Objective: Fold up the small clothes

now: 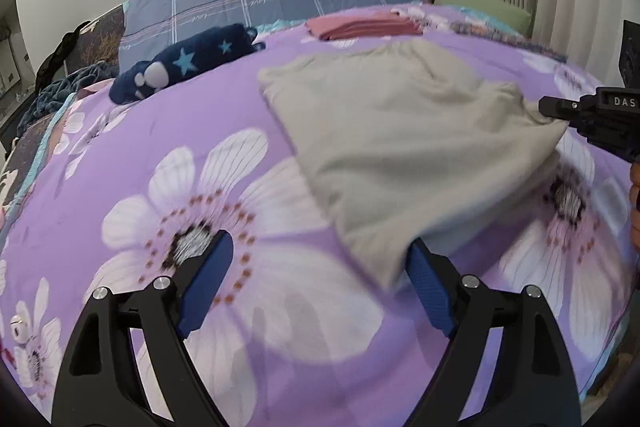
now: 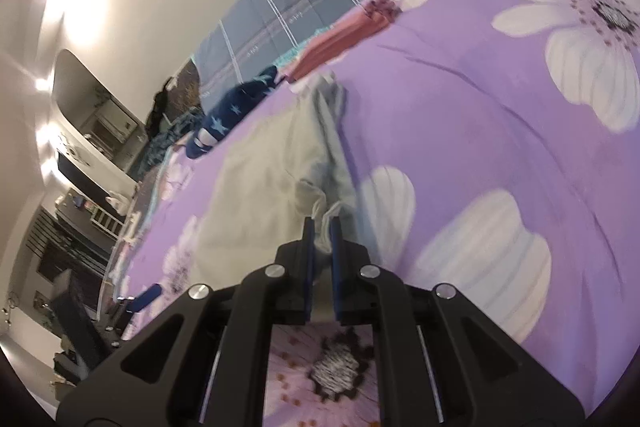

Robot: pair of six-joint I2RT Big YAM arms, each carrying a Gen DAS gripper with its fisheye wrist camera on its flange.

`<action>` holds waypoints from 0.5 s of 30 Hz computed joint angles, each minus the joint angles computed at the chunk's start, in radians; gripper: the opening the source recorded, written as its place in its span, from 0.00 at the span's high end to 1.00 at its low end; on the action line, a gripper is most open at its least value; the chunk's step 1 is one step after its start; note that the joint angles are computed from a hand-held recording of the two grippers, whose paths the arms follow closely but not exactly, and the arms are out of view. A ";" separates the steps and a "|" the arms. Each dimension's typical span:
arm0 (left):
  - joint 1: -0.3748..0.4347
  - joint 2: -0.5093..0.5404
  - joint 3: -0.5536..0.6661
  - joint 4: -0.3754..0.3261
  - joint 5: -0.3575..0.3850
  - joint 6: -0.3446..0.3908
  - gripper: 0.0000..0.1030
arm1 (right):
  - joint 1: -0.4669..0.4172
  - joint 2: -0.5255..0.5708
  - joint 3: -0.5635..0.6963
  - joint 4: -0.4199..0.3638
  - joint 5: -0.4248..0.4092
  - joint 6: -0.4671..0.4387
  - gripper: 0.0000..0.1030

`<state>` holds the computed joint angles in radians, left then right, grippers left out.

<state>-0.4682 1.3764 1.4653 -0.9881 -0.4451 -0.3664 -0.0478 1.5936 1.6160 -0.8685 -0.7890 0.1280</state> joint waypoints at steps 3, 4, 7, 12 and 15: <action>0.004 0.051 0.043 0.019 0.052 0.004 0.17 | -0.001 0.013 0.031 -0.009 -0.017 0.015 0.93; 0.000 0.068 0.059 0.015 0.058 0.011 0.17 | 0.000 0.015 0.037 -0.011 -0.014 0.016 0.93; -0.022 0.113 0.100 -0.005 0.045 0.051 0.17 | 0.001 0.022 0.049 -0.016 -0.018 0.025 0.93; -0.037 0.133 0.122 -0.047 -0.040 0.037 0.17 | -0.001 0.028 0.052 -0.012 -0.037 0.037 0.93; -0.026 0.127 0.123 -0.153 -0.148 -0.050 0.17 | -0.004 0.025 0.048 -0.015 -0.040 0.031 0.93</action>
<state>-0.4937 1.5032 1.5884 -1.1412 -0.5932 -0.4160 -0.0514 1.6182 1.6638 -0.8839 -0.8285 0.1589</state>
